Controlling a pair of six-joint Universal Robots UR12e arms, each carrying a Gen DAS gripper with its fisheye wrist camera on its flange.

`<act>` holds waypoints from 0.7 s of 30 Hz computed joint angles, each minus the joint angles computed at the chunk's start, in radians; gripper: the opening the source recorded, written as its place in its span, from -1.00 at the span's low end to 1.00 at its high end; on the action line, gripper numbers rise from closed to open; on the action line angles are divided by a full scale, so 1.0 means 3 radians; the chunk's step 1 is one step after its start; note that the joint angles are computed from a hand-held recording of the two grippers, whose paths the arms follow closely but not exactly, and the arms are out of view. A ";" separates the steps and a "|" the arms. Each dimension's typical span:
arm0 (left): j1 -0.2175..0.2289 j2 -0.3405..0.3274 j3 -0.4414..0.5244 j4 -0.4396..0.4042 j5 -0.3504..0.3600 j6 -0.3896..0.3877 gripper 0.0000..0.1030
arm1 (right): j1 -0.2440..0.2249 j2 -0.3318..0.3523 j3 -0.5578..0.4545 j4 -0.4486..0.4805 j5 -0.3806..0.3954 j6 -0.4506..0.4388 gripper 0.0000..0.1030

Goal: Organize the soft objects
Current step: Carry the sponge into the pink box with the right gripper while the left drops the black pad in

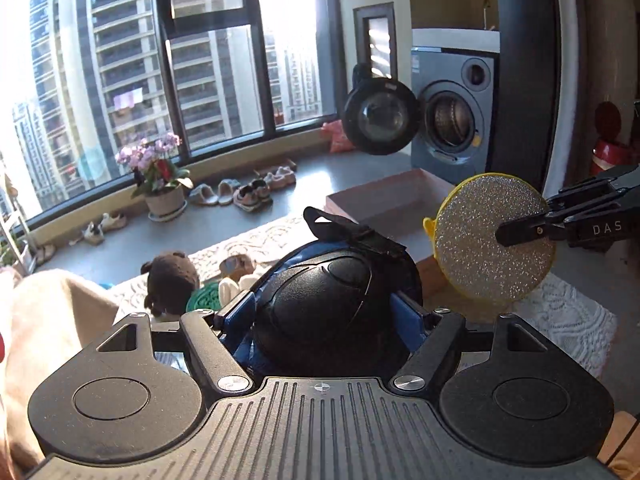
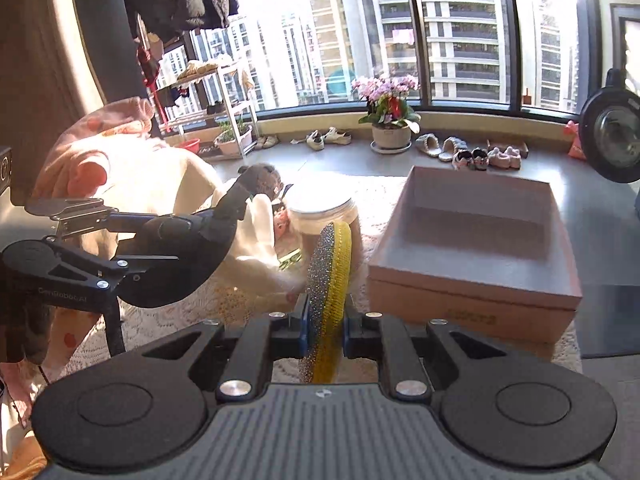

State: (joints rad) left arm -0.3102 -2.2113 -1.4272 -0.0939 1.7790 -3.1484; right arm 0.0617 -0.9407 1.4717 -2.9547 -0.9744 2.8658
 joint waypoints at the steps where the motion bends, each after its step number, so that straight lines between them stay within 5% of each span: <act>1: -0.0011 -0.0017 0.0069 0.0020 -0.0008 0.0053 0.53 | -0.0037 -0.0024 0.0014 -0.0169 -0.0034 0.0100 -0.72; 7: -0.0042 -0.0254 0.0649 -0.0081 -0.0266 0.0133 0.54 | -0.0152 -0.0102 -0.0008 -0.0803 -0.0299 0.0401 -0.72; 12: 0.0006 -0.0646 0.1323 -0.0492 -0.0616 -0.0249 0.54 | -0.0140 -0.0025 -0.0227 -0.0920 -0.0577 0.0420 -0.72; 15: 0.0063 -0.1011 0.1904 -0.0854 -0.0833 -0.0583 0.55 | -0.0088 0.0112 -0.0499 -0.0733 -0.0783 0.0304 -0.72; 18: 0.0126 -0.1414 0.2604 -0.1687 -0.1039 -0.0622 0.56 | -0.0007 0.0329 -0.0863 -0.0323 -0.1022 0.0206 -0.72; 21: 0.0151 -0.1552 0.2714 -0.1618 -0.0927 -0.0774 0.45 | 0.0065 0.0570 -0.1250 0.0205 -0.1181 0.0173 -0.72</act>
